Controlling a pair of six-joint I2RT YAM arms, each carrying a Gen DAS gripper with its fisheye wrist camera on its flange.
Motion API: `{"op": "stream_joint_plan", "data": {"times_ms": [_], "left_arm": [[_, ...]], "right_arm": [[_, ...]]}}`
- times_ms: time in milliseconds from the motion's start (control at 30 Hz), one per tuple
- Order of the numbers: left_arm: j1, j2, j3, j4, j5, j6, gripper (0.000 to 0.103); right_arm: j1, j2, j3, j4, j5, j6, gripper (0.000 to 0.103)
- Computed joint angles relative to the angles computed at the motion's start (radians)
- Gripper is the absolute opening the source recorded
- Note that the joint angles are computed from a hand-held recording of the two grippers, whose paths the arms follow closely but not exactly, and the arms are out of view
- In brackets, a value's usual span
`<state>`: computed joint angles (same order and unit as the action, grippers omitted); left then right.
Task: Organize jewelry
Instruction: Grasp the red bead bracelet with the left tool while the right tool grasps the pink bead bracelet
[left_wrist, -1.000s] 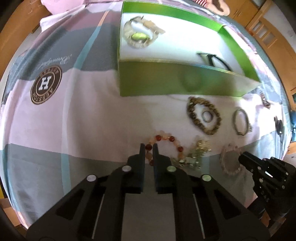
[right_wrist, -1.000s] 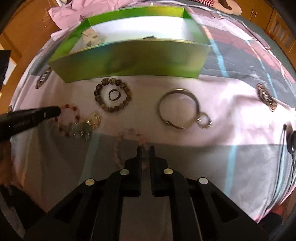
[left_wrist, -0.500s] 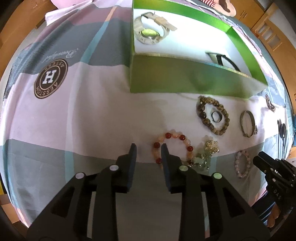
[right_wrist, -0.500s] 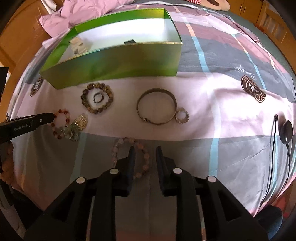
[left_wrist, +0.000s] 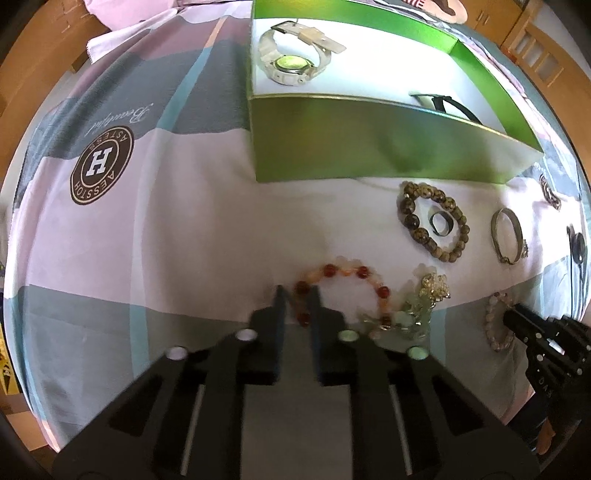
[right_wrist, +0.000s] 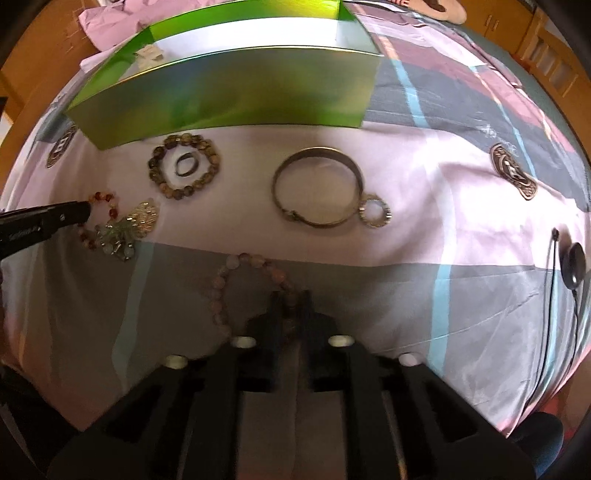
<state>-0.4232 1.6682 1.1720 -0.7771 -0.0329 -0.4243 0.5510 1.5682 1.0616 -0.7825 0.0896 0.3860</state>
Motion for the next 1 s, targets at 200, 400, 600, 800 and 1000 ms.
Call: {"op": "stream_joint_plan", "data": {"times_ms": [200, 400, 600, 800, 1000], "left_arm": [[0.041, -0.065, -0.024, 0.048, 0.044, -0.003, 0.009], [0.03, -0.06, -0.005, 0.063, 0.047, -0.018, 0.009], [0.048, -0.061, -0.026, 0.04, 0.033, -0.024, 0.026], [0.031, -0.029, -0.02, 0.035, 0.024, -0.015, 0.031], [0.014, -0.006, -0.012, 0.033, 0.001, -0.006, 0.032]], "right_arm": [[-0.009, -0.058, 0.021, 0.005, -0.032, 0.001, 0.008], [-0.039, -0.053, 0.036, 0.027, -0.052, 0.011, 0.008], [-0.064, -0.047, 0.014, 0.013, -0.057, 0.058, 0.023], [-0.061, -0.019, 0.02, 0.016, -0.034, 0.045, 0.028], [-0.039, 0.025, 0.01, 0.042, -0.007, 0.03, 0.028]]}}
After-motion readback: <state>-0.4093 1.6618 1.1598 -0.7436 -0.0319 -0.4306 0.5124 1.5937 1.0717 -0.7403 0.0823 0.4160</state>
